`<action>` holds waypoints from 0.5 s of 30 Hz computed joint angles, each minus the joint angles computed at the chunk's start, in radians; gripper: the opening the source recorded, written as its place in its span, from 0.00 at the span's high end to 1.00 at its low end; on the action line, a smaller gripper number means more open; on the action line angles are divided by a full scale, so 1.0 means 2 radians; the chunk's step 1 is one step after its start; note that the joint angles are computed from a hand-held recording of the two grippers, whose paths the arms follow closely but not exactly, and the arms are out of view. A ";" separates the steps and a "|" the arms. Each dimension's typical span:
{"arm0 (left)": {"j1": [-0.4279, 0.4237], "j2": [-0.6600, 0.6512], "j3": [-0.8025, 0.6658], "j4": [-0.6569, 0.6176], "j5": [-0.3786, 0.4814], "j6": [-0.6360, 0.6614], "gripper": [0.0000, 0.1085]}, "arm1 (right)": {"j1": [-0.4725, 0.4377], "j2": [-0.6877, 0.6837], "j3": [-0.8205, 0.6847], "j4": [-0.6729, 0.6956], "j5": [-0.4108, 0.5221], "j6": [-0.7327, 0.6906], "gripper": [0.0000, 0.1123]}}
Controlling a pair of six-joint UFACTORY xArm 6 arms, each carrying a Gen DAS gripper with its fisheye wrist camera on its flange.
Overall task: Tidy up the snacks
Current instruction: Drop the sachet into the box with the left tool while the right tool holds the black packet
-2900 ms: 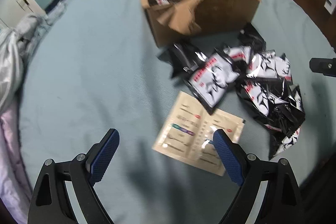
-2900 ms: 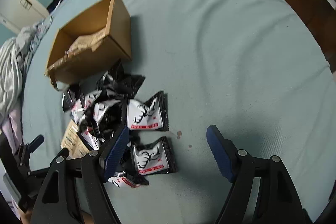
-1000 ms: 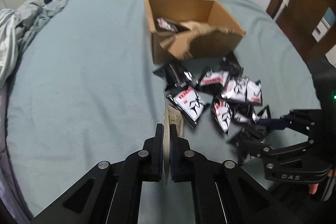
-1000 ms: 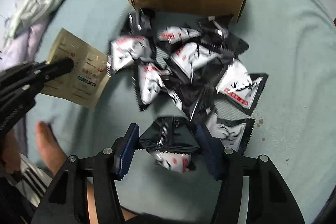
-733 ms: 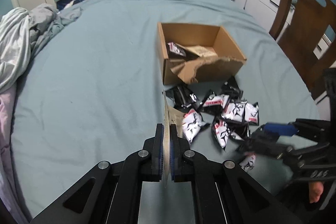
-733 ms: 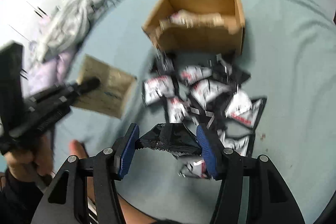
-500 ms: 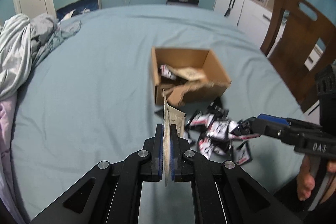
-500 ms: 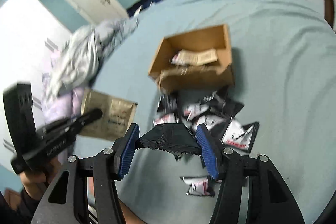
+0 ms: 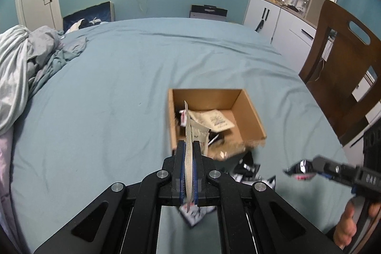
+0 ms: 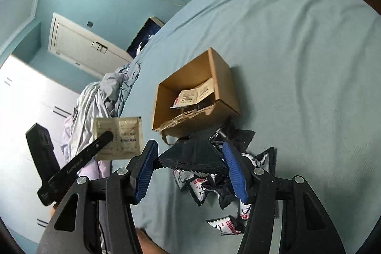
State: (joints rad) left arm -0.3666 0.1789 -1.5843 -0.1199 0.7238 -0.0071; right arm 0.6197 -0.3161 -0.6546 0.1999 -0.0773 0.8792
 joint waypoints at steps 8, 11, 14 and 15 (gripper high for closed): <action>-0.015 0.135 -0.187 0.026 0.038 -0.044 0.94 | -0.029 -0.001 0.001 -0.087 0.008 0.094 0.51; -0.021 0.165 -0.228 0.069 0.052 -0.082 0.46 | -0.036 -0.004 -0.001 -0.120 0.019 0.123 0.51; -0.026 0.132 -0.164 0.119 0.005 -0.104 0.22 | -0.038 -0.009 -0.002 -0.130 0.024 0.133 0.51; -0.026 0.124 -0.149 0.132 0.000 -0.106 0.22 | -0.038 -0.010 -0.004 -0.133 0.024 0.134 0.51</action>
State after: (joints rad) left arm -0.4193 0.4263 -1.8822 0.1433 0.7241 -0.2195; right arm 0.5443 -0.3351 -0.6622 -0.0667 -0.0299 1.1473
